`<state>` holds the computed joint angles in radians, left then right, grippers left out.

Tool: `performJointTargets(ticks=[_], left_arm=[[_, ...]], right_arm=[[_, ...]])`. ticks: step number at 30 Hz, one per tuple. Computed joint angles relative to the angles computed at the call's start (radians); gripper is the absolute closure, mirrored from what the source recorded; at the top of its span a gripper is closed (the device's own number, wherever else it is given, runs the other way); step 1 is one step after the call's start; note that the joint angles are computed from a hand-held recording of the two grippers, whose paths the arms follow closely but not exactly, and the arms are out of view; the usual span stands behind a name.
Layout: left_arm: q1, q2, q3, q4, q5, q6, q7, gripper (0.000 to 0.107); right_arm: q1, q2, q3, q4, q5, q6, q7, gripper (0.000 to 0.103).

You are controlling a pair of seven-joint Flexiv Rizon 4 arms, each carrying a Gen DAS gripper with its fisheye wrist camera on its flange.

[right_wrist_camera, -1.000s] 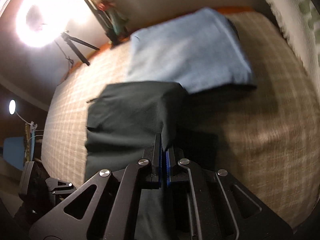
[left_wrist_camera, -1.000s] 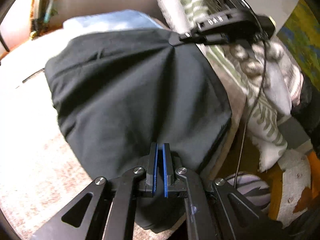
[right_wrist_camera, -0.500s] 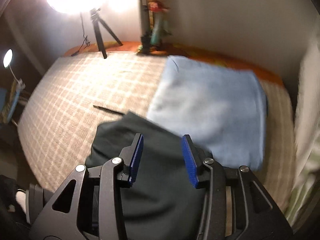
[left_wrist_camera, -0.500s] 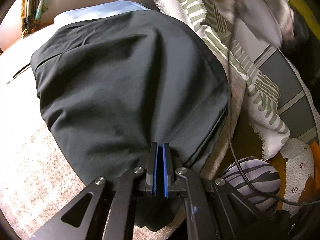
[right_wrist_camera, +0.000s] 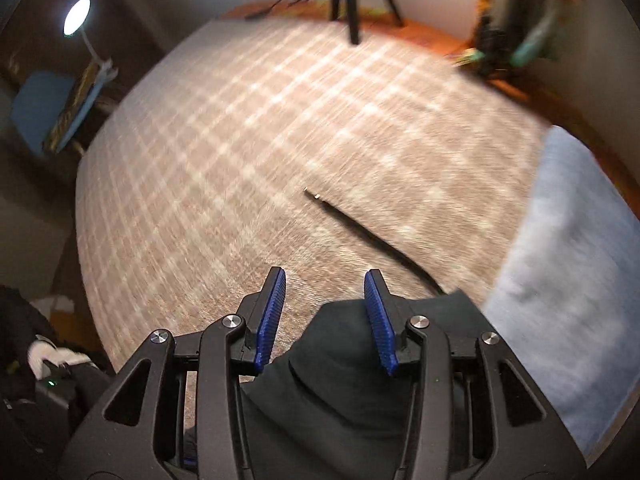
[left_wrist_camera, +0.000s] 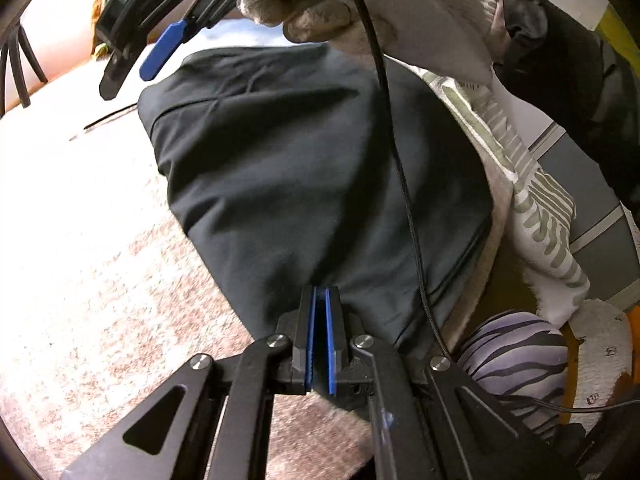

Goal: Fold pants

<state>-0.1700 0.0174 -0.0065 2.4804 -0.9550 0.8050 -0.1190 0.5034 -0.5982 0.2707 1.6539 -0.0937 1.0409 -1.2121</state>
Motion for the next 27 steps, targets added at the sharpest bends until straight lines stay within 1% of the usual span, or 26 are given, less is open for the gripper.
performJointTargets(ticks=[3, 4, 5, 6, 7, 8, 10, 13, 14, 15, 16, 17, 18, 19, 21, 22, 23, 26, 27], left_arm=[[0.003, -0.005, 0.001, -0.001, 0.017, -0.012, 0.014, 0.105], [0.005, -0.006, 0.001, -0.004, 0.025, -0.019, 0.013, 0.105], [0.009, -0.009, 0.003, -0.009, 0.033, -0.037, 0.004, 0.105], [0.016, -0.011, 0.008, -0.014, 0.041, -0.064, -0.006, 0.105], [0.024, -0.016, 0.012, -0.017, 0.037, -0.090, -0.012, 0.105], [0.026, -0.014, 0.012, -0.013, 0.031, -0.101, -0.012, 0.105], [0.033, -0.007, 0.017, -0.005, 0.026, -0.114, 0.007, 0.105], [0.033, 0.005, 0.017, 0.007, 0.024, -0.123, 0.017, 0.105], [0.035, 0.006, 0.019, 0.007, 0.031, -0.138, 0.017, 0.105], [0.033, 0.013, 0.019, 0.014, 0.026, -0.134, 0.026, 0.105], [0.029, 0.016, 0.016, 0.020, 0.017, -0.127, 0.031, 0.105], [0.032, 0.015, 0.019, 0.019, 0.019, -0.135, 0.033, 0.105], [0.036, 0.015, 0.023, 0.019, 0.022, -0.152, 0.028, 0.105], [0.037, 0.015, 0.024, 0.021, 0.017, -0.157, 0.027, 0.105], [0.043, 0.018, 0.028, 0.023, 0.020, -0.174, 0.030, 0.105], [0.046, 0.021, 0.031, 0.023, 0.027, -0.184, 0.033, 0.105], [0.050, 0.021, 0.033, 0.020, 0.037, -0.195, 0.034, 0.105], [0.057, 0.043, 0.039, 0.024, 0.082, -0.219, 0.045, 0.105], [0.055, 0.058, 0.040, 0.032, 0.094, -0.214, 0.051, 0.105]], right_arm=[[0.022, -0.027, -0.010, -0.025, -0.032, -0.065, -0.010, 0.060], [0.026, -0.028, -0.013, -0.024, -0.038, -0.071, -0.012, 0.060], [0.032, -0.028, -0.019, -0.018, -0.048, -0.074, -0.011, 0.069], [0.039, -0.025, -0.027, -0.008, -0.057, -0.060, -0.004, 0.096], [0.045, -0.023, -0.035, -0.002, -0.066, -0.051, 0.007, 0.099], [0.057, -0.017, -0.053, 0.013, -0.081, -0.029, 0.035, 0.099], [0.056, -0.011, -0.052, 0.030, -0.089, 0.009, 0.052, 0.100], [0.087, -0.008, -0.093, 0.047, -0.148, 0.026, 0.110, 0.101], [0.101, -0.008, -0.118, 0.054, -0.175, 0.034, 0.147, 0.101], [0.110, -0.010, -0.145, 0.063, -0.194, 0.049, 0.199, 0.101], [0.099, -0.009, -0.139, 0.050, -0.190, 0.037, 0.218, 0.102], [0.105, -0.009, -0.157, 0.056, -0.207, 0.044, 0.262, 0.102], [0.121, -0.003, -0.193, 0.074, -0.247, 0.054, 0.324, 0.102], [0.115, -0.001, -0.196, 0.079, -0.254, 0.061, 0.346, 0.102], [0.073, 0.006, -0.162, 0.099, -0.230, 0.119, 0.363, 0.102], [0.068, 0.018, -0.163, 0.115, -0.234, 0.147, 0.379, 0.102], [0.057, 0.035, -0.153, 0.132, -0.227, 0.167, 0.387, 0.102], [0.060, 0.095, -0.171, 0.201, -0.248, 0.229, 0.452, 0.102], [0.049, 0.129, -0.163, 0.240, -0.239, 0.264, 0.469, 0.100]])
